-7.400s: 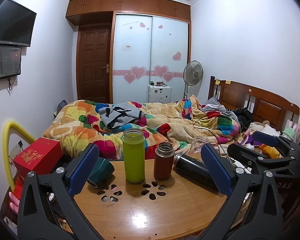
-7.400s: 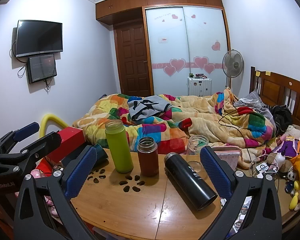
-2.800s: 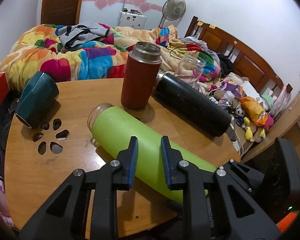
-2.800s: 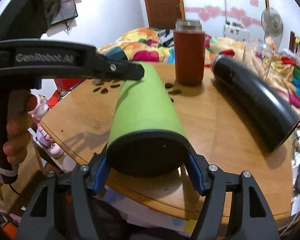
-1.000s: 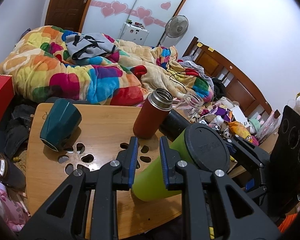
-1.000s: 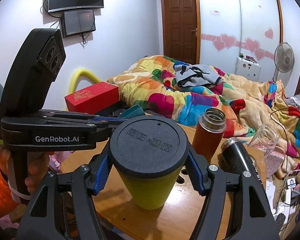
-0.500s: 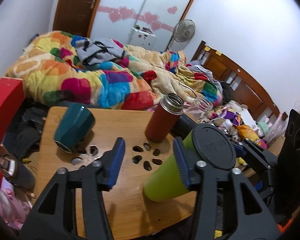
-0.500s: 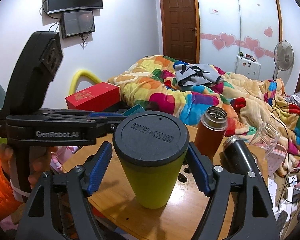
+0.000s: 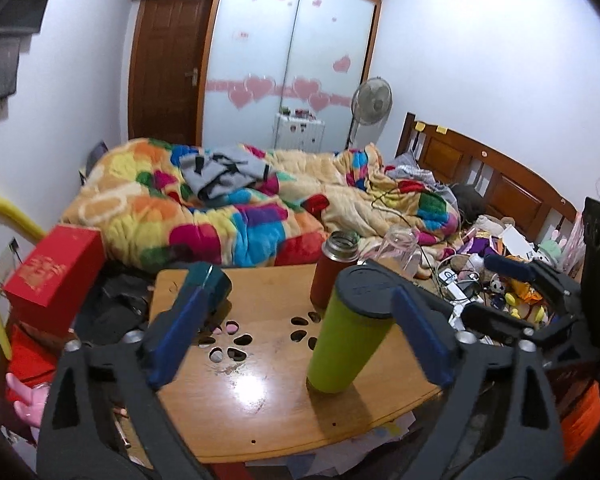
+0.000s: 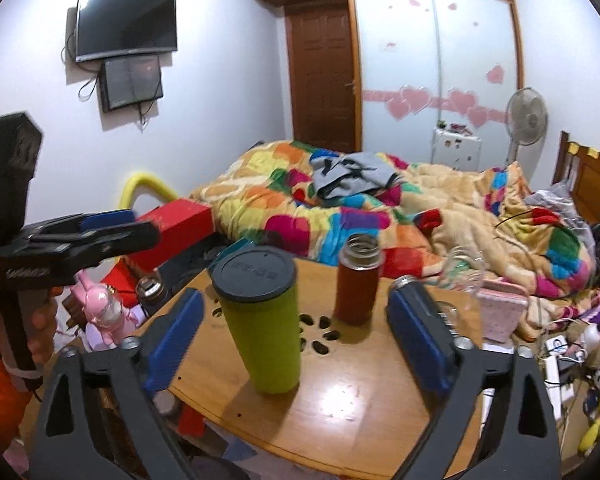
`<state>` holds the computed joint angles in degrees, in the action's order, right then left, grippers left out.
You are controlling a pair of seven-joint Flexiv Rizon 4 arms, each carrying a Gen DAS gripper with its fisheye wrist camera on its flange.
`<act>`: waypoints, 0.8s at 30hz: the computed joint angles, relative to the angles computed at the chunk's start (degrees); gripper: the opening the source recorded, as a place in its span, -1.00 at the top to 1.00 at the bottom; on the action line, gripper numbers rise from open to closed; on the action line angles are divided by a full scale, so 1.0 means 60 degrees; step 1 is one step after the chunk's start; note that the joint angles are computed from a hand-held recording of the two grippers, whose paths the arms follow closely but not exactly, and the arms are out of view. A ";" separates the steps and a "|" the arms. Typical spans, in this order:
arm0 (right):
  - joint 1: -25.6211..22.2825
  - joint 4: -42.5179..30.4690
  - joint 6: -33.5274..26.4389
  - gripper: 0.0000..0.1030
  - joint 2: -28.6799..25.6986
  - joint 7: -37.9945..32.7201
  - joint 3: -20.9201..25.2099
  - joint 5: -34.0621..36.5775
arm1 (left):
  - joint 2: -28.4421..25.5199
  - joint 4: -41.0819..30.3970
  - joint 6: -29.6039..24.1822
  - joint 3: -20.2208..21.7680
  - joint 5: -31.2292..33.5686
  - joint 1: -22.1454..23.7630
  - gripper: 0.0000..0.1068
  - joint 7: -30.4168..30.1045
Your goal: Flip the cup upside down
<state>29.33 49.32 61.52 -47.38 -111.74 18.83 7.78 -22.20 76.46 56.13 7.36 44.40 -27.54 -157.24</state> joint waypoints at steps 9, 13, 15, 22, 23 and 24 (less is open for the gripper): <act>-0.0337 0.1888 0.1442 -1.00 0.1275 0.0522 -0.0096 -0.0150 | 0.0263 -0.0555 -0.1964 -0.0164 0.1754 -0.1175 -0.92 -0.0849; -0.0517 0.2520 0.1909 -1.00 0.1649 0.0789 0.0008 -0.0313 | 0.0368 -0.0576 -0.2405 -0.0417 0.2174 -0.1379 -0.92 -0.1398; -0.0661 0.2818 0.2134 -1.00 0.1841 0.0901 0.0137 -0.0300 | 0.0397 -0.0613 -0.2705 -0.0507 0.2410 -0.1505 -0.92 -0.1617; -0.0851 0.3368 0.2681 -1.00 0.2178 0.1609 0.0133 -0.0528 | 0.0421 -0.0756 -0.3299 -0.0804 0.2980 -0.1707 -0.93 -0.1881; -0.0879 0.3373 0.2690 -1.00 0.2176 0.1714 0.0149 -0.0567 | 0.0420 -0.0781 -0.3343 -0.0826 0.3016 -0.1719 -0.93 -0.1880; -0.0915 0.3358 0.2656 -1.00 0.2166 0.1806 0.0173 -0.0604 | 0.0412 -0.0811 -0.3412 -0.0839 0.3077 -0.1746 -0.93 -0.1892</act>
